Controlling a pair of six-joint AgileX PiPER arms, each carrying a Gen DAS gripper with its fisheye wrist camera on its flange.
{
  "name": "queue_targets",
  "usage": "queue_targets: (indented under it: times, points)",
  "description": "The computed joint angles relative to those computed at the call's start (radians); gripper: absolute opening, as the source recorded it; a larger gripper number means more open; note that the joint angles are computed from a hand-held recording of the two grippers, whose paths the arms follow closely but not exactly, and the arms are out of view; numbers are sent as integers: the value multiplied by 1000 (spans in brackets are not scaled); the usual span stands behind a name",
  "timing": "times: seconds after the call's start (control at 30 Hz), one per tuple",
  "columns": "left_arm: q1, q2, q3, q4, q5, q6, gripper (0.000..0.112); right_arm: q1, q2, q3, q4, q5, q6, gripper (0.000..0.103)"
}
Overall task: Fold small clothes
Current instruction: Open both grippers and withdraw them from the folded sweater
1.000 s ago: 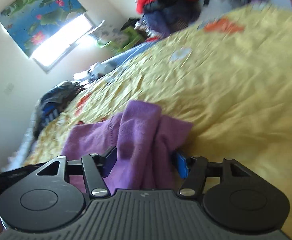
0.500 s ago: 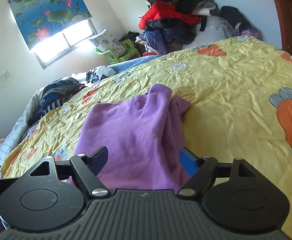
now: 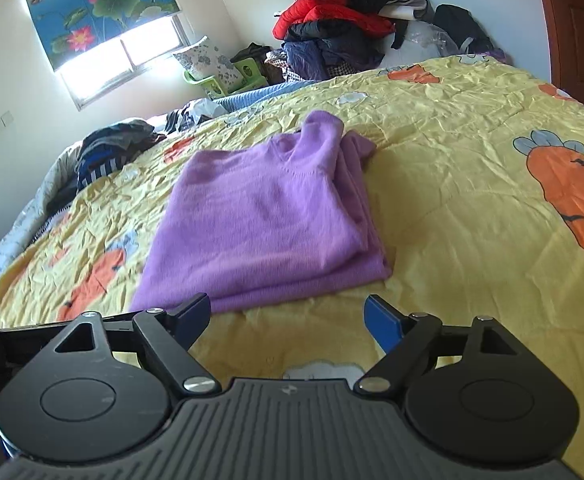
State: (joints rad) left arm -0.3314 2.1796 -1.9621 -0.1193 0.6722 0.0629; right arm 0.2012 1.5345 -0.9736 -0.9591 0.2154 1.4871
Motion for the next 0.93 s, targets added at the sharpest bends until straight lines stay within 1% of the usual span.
queue_targets:
  times: [0.2, 0.3, 0.4, 0.5, 0.6, 0.7, 0.8, 0.9, 0.93]
  points:
    - [-16, -44, 138, 51, -92, -29, 85, 52, 24, 11, -129, 42, 96, 86]
    - [-23, -70, 215, 89, -177, -56, 92, 71, 56, 0, -142, 67, 93, 87]
    - [-25, -77, 244, 91, -213, -58, 95, 80, 79, -4, -158, 72, 109, 87]
    - [-25, -79, 265, 64, -237, -16, 103, 97, 92, 2, -259, 85, 205, 88]
    - [-31, -93, 316, 88, -302, -17, 103, 119, 112, -8, -286, 121, 205, 89]
    - [-27, -100, 339, 51, -332, 22, 103, 134, 120, -12, -300, 137, 207, 90]
    - [-17, -113, 363, -2, -355, 64, 103, 135, 117, -9, -311, 129, 209, 90]
    - [11, -134, 382, -127, -375, 165, 103, 138, 98, 10, -364, 117, 249, 90]
    - [22, -136, 378, -128, -373, 159, 103, 143, 91, 15, -376, 120, 255, 90]
